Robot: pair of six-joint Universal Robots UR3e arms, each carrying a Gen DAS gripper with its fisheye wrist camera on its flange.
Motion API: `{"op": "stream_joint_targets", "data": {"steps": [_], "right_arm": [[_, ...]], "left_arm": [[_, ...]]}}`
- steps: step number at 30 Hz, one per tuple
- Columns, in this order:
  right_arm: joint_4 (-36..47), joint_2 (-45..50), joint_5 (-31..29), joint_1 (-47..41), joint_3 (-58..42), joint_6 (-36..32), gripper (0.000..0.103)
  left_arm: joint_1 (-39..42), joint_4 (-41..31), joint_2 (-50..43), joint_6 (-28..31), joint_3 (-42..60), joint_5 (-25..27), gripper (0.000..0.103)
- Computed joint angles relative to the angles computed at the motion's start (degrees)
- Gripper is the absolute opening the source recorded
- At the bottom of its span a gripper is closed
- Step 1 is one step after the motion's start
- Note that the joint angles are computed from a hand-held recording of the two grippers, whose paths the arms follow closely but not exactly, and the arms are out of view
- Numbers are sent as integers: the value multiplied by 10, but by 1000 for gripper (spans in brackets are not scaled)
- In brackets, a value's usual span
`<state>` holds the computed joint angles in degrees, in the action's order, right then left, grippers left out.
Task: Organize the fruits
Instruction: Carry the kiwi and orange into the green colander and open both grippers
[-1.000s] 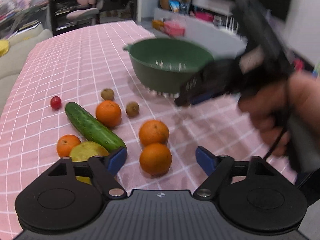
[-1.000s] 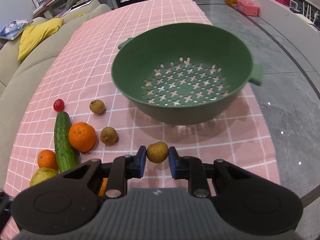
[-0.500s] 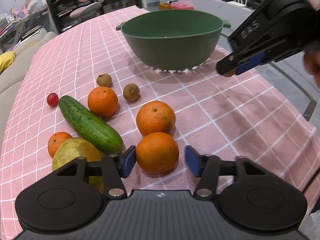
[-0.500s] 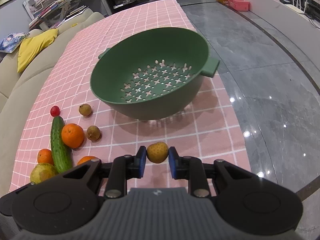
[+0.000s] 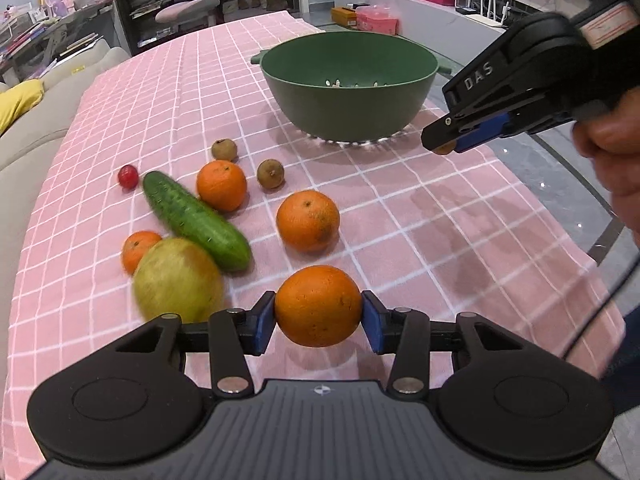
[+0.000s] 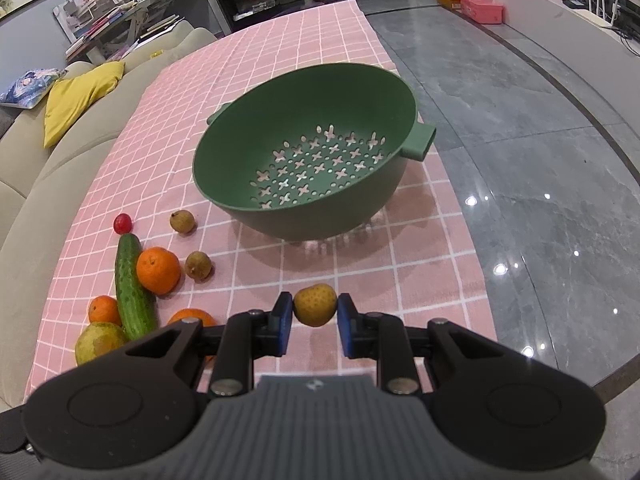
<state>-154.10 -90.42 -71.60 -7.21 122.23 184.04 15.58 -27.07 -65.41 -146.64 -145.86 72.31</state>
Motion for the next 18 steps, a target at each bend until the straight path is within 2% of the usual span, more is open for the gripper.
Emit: {"op": "stream_joint_targets", "data": {"steps": [3,6,8,12,15,18], "right_arm": [[23,-14,7,-1,4,-14,20],[57,-36,40,-16,4,-22,20],[83,-50,77,-33,-15,-36,20],[108,-52,114,-55,-75,-62,20],[106,-30,141,-78,-111,-64,20],[119,9,151,-86,-154,-83,20]], "left_arm": [[40,-94,84,24,-5,-15,51],[53,-133,94,22,18,-22,51],[40,-117,64,22,46,-26,51],[-7,-53,-40,9,134,-31,51],[-39,-22,-121,-2,213,-34,51],[-67,-1,-204,14,294,-35,51]]}}
